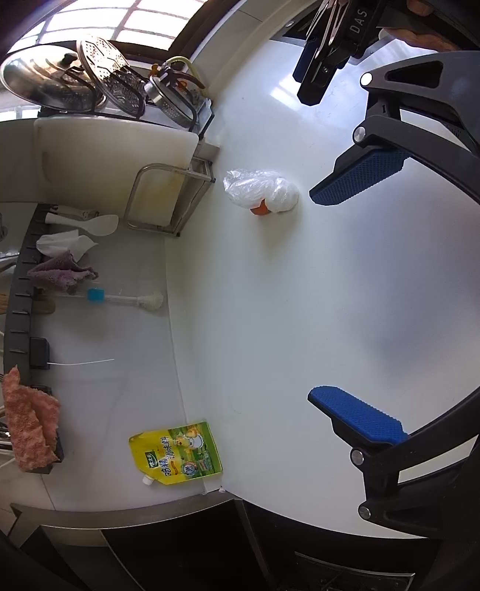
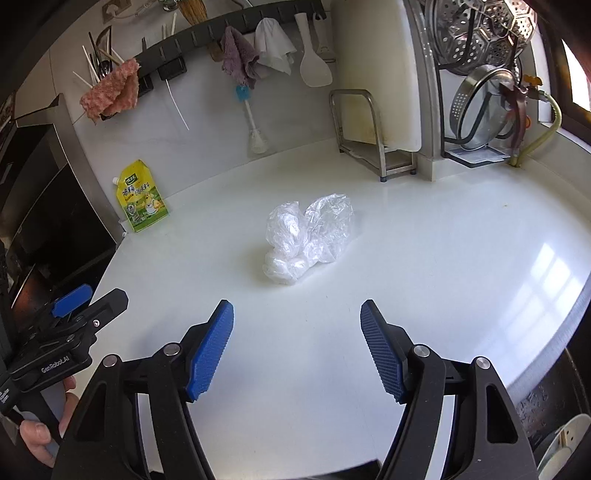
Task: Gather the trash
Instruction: 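Move both open tools back toward the plastic bag and orange peel, then grasp the clear plastic bag with the right tool while the left tool grasps the orange peel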
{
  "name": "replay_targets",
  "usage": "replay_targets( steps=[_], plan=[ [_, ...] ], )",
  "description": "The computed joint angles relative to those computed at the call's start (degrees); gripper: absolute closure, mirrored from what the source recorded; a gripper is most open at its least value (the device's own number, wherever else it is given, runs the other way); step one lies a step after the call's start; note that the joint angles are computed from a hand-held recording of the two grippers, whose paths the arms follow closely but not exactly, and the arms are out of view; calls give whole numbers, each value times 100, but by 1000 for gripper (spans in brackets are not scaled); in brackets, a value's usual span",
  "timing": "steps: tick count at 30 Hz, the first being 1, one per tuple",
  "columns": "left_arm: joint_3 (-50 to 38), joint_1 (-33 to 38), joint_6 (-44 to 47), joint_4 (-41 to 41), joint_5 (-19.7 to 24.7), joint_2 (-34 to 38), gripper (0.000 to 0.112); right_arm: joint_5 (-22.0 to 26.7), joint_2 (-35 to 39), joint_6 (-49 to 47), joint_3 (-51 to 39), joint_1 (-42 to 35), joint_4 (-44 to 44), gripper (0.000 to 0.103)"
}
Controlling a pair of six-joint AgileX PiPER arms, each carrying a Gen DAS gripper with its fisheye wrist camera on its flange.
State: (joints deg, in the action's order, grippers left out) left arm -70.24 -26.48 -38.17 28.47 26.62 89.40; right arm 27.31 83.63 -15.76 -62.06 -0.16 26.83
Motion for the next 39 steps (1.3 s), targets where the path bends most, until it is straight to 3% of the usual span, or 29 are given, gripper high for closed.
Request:
replay_targets(
  steps=[8, 17, 18, 20, 21, 25, 29, 33, 39],
  plan=[
    [-399, 92, 48, 88, -22, 618, 16, 265, 1703, 706, -1703, 300, -790, 35],
    [-715, 77, 507, -228, 66, 887, 16, 575, 2679, 1468, -2843, 556, -1675, 35],
    [-762, 70, 584, -296, 83, 918, 16, 565, 2700, 1478, -2860, 551, -1681, 36],
    [-863, 45, 680, -386, 133, 980, 16, 594, 2707, 1249, -2859, 492, -1472, 49],
    [-912, 40, 759, -466, 157, 1008, 16, 661, 2711, 1087, -2875, 448, -1321, 63],
    [-1130, -4, 1062, -818, 255, 1137, 16, 715, 2493, 374, -2631, 159, -536, 83],
    [-1513, -82, 1398, -1283, 426, 1375, 16, 746, 2098, -396, -2231, -255, 264, 87],
    [-2090, -278, 1276, -1219, 687, 1763, 16, 819, 1656, -1070, -1814, -773, 857, 92],
    [-3571, -479, 1392, -1467, 1325, 2744, 16, 689, 1156, -2104, -1076, -1611, 1655, 92]
  ],
)
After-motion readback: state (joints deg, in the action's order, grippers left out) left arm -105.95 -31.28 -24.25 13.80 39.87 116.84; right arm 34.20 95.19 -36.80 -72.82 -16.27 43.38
